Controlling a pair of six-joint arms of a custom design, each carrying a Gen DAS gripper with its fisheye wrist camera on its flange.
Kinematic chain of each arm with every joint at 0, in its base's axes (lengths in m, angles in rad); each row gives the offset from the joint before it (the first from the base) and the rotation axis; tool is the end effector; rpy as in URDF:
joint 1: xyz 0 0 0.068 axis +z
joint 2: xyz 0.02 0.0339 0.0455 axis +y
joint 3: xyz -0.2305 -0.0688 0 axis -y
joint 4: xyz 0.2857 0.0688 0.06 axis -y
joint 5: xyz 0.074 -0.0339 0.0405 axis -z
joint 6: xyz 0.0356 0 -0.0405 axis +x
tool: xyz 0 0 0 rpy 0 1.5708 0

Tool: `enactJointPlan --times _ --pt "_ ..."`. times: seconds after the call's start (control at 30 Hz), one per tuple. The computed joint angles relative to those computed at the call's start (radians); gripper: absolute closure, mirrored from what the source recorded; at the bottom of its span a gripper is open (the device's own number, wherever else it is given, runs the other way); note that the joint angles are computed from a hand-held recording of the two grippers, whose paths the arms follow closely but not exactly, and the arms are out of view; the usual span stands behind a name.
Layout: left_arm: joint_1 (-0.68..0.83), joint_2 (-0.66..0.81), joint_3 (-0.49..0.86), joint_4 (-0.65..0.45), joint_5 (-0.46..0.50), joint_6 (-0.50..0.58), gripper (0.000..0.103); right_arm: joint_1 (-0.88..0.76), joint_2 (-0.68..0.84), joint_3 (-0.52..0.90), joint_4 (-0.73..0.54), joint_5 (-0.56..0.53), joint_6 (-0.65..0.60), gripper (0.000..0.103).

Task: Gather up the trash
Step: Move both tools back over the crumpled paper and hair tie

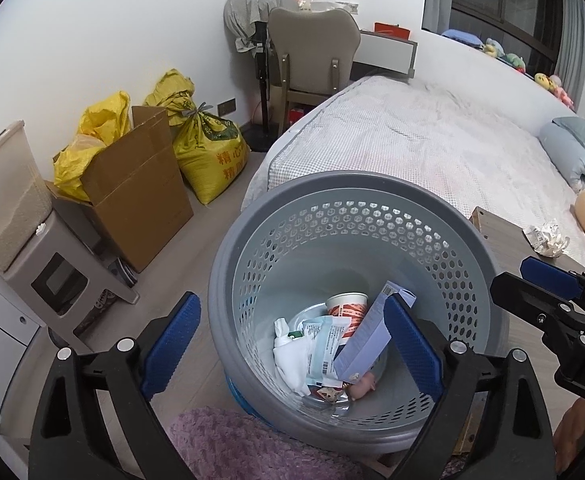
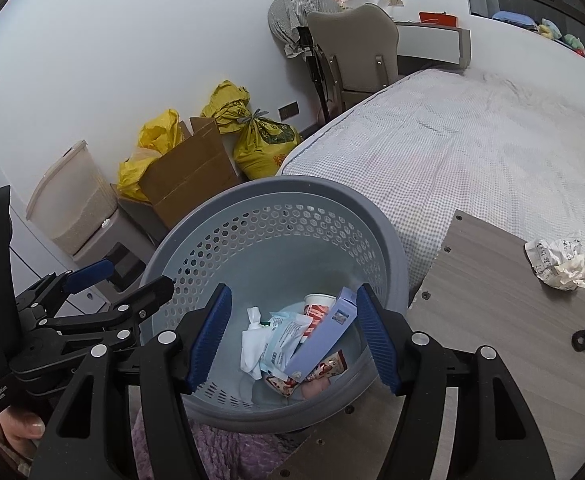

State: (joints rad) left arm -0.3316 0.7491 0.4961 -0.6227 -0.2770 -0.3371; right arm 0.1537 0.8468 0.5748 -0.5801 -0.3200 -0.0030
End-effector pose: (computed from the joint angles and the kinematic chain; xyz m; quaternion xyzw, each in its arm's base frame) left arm 0.2038 -0.0599 0.1739 -0.0496 0.9311 0.0119 0.3612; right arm 0.2252 0.0462 0.1861 -0.1282 0.9169 0.1749 0.3350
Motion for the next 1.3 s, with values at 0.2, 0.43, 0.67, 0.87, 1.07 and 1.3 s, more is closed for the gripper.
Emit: enactJointPlan --times 0.2,0.43,0.67,0.87,1.07,1.3 --pt "-0.041 -0.040 -0.002 -0.035 -0.029 -0.021 0.010 -0.025 -0.080 -0.025 -0.042 -0.008 -0.004 0.038" --pt "-0.129 -0.018 0.016 -0.040 -0.062 -0.067 0.009 -0.139 -0.191 -0.063 -0.127 -0.051 -0.053 0.037" --pt "-0.250 0.038 0.054 -0.028 -0.101 -0.111 0.008 -0.420 -0.262 -0.097 -0.246 -0.156 -0.196 0.036" --pt "-0.351 0.146 0.111 0.015 -0.116 -0.148 0.008 -0.700 -0.203 -0.081 -0.288 -0.230 -0.351 0.036" --pt "-0.447 0.293 0.185 0.065 -0.128 -0.181 0.008 -0.910 -0.034 -0.032 -0.225 -0.263 -0.438 0.036" --pt "-0.500 0.461 0.289 0.101 -0.134 -0.196 0.008 -0.990 0.170 0.037 -0.111 -0.233 -0.454 0.036"
